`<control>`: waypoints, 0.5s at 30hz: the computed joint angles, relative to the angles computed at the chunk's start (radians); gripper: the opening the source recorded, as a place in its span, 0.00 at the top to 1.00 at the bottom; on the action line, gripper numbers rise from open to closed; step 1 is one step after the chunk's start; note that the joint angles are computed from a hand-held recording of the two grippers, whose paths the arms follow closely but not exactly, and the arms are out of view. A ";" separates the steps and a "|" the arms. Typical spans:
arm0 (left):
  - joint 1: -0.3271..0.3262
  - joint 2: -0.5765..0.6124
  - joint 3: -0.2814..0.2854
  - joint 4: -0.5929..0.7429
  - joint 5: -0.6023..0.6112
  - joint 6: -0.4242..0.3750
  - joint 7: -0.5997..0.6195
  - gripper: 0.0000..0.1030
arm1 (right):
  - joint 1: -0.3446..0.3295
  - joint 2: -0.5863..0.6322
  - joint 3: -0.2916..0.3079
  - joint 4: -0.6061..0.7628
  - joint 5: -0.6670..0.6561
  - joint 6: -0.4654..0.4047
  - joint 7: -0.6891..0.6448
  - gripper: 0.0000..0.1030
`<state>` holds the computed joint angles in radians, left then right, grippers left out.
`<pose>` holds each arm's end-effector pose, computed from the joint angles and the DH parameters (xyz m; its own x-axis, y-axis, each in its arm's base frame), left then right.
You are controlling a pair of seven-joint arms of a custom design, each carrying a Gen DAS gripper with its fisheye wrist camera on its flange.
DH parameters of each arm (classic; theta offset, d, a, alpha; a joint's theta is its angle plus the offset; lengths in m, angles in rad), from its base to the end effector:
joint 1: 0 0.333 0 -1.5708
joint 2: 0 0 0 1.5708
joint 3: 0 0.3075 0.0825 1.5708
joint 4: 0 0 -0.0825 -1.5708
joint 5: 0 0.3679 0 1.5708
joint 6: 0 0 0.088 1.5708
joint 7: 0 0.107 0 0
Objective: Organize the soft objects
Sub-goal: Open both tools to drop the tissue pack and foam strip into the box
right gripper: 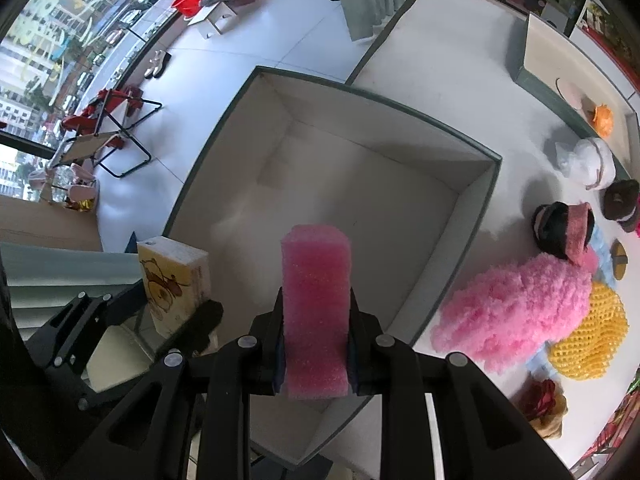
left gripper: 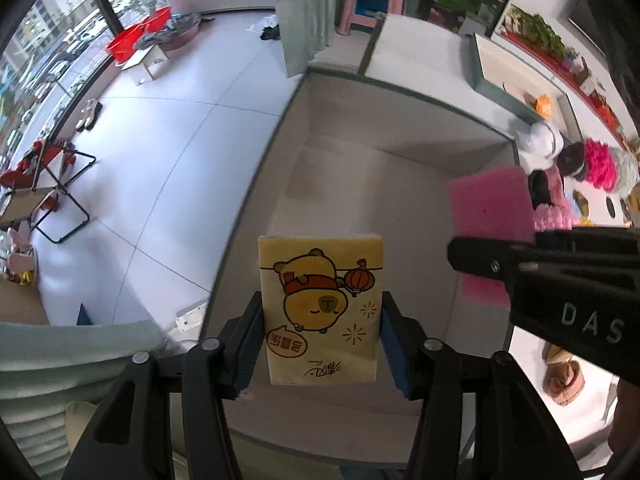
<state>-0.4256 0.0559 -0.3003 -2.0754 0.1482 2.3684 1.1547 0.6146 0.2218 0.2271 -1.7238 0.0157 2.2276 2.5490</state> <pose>0.4253 -0.3727 0.4278 -0.3897 -0.9209 -0.0057 -0.8895 0.3780 -0.2566 0.4301 0.4660 0.4820 -0.1361 -0.9531 -0.2703 -0.9799 0.1696 -0.1047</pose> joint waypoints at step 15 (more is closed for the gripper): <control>0.016 0.034 -0.009 0.075 -0.296 -0.125 0.186 0.01 | -0.015 -0.265 -0.004 -0.275 0.003 0.058 0.159 0.00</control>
